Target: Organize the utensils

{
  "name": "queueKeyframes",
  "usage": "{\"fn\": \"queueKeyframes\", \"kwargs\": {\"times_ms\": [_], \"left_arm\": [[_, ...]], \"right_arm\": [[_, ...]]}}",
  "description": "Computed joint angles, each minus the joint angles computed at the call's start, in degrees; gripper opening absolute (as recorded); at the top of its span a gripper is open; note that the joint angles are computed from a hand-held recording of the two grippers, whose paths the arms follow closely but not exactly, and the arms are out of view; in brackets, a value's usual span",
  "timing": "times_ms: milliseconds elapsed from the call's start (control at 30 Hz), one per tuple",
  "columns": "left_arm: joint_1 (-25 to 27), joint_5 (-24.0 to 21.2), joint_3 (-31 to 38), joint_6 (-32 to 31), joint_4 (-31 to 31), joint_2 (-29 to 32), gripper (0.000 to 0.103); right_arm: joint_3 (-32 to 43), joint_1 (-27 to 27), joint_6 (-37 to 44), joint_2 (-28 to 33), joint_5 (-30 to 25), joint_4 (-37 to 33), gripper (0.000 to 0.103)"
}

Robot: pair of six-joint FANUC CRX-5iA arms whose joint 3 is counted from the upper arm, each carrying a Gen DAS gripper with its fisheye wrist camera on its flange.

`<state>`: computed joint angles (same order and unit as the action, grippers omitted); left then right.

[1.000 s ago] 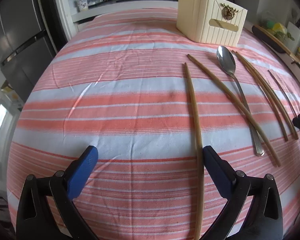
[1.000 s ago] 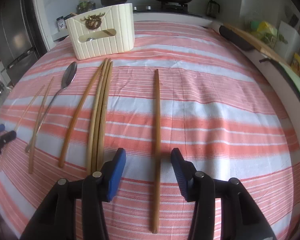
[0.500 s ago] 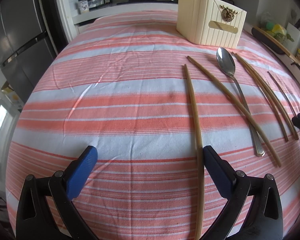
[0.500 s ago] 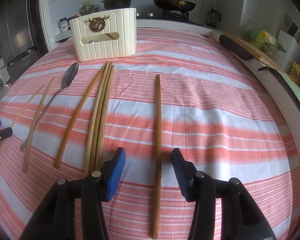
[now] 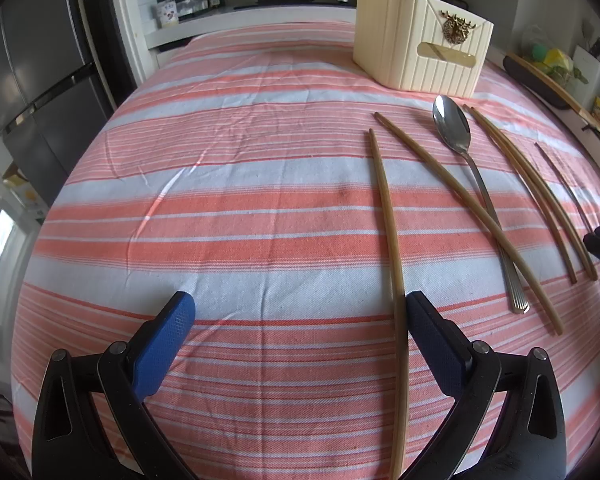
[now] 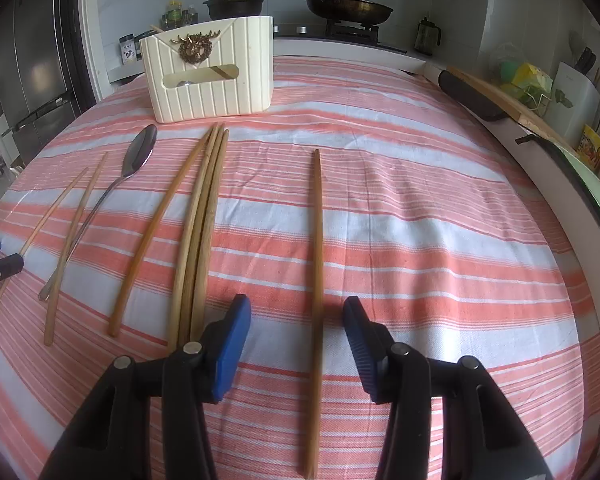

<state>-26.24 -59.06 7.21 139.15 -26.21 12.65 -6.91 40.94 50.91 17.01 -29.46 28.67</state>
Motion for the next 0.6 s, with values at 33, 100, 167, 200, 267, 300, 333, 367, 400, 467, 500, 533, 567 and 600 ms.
{"fn": "queueKeyframes", "kwargs": {"times_ms": [33, 100, 167, 200, 267, 300, 333, 367, 400, 467, 500, 533, 567, 600], "left_arm": [[0.03, 0.05, -0.02, -0.01, 0.05, 0.00, 0.103], [0.10, 0.21, -0.13, -0.04, 0.28, -0.07, 0.103], [0.10, 0.11, -0.03, -0.05, 0.35, -0.06, 0.103], [0.11, 0.11, -0.03, -0.05, 0.37, -0.08, 0.103], [0.09, 0.13, -0.04, -0.02, 0.37, -0.07, 0.103], [0.11, 0.14, -0.04, -0.17, 0.50, -0.07, 0.103], [0.06, 0.08, 0.00, 0.00, 0.39, -0.03, 0.103], [0.16, 0.08, 0.05, -0.30, 0.67, 0.01, 0.103], [0.40, 0.04, 0.15, -0.93, 1.23, 0.10, 0.103], [1.21, -0.18, 0.51, -2.95, 2.96, 0.38, 0.103], [1.85, -0.37, 0.80, -4.85, 4.54, 0.62, 0.103], [2.32, -0.30, 0.82, -6.20, 5.60, 0.67, 0.103], [2.89, -0.08, 0.81, -8.00, 6.96, 0.74, 0.103], [3.50, 0.34, 0.80, -10.09, 8.54, 0.85, 0.102]], "right_arm": [[0.00, 0.00, 0.00, 0.00, 0.00, 0.00, 0.049], [-0.01, 0.01, -0.01, -0.02, 0.05, -0.08, 0.049], [-0.01, 0.01, -0.01, -0.02, 0.05, -0.08, 0.049], [-0.05, 0.04, -0.11, -0.03, 0.07, 0.01, 0.049], [-0.08, 0.04, -0.13, -0.05, 0.12, -0.06, 0.049], [-0.03, 0.00, 0.02, -0.05, 0.14, -0.24, 0.049], [0.04, -0.03, 0.17, -0.05, 0.15, -0.46, 0.049], [0.16, -0.06, 0.38, -0.03, 0.10, -0.72, 0.049], [0.22, -0.07, 0.45, -0.02, 0.06, -0.77, 0.049], [0.68, -0.12, 1.33, 0.02, -0.37, -1.85, 0.049], [1.27, -0.16, 2.33, 0.14, -0.99, -2.85, 0.049], [2.46, -0.15, 4.50, 0.39, -2.40, -4.61, 0.049], [4.03, -0.21, 7.13, 0.77, -4.18, -6.78, 0.049], [6.60, -0.49, 11.18, 1.39, -6.96, -10.43, 0.049]]}}
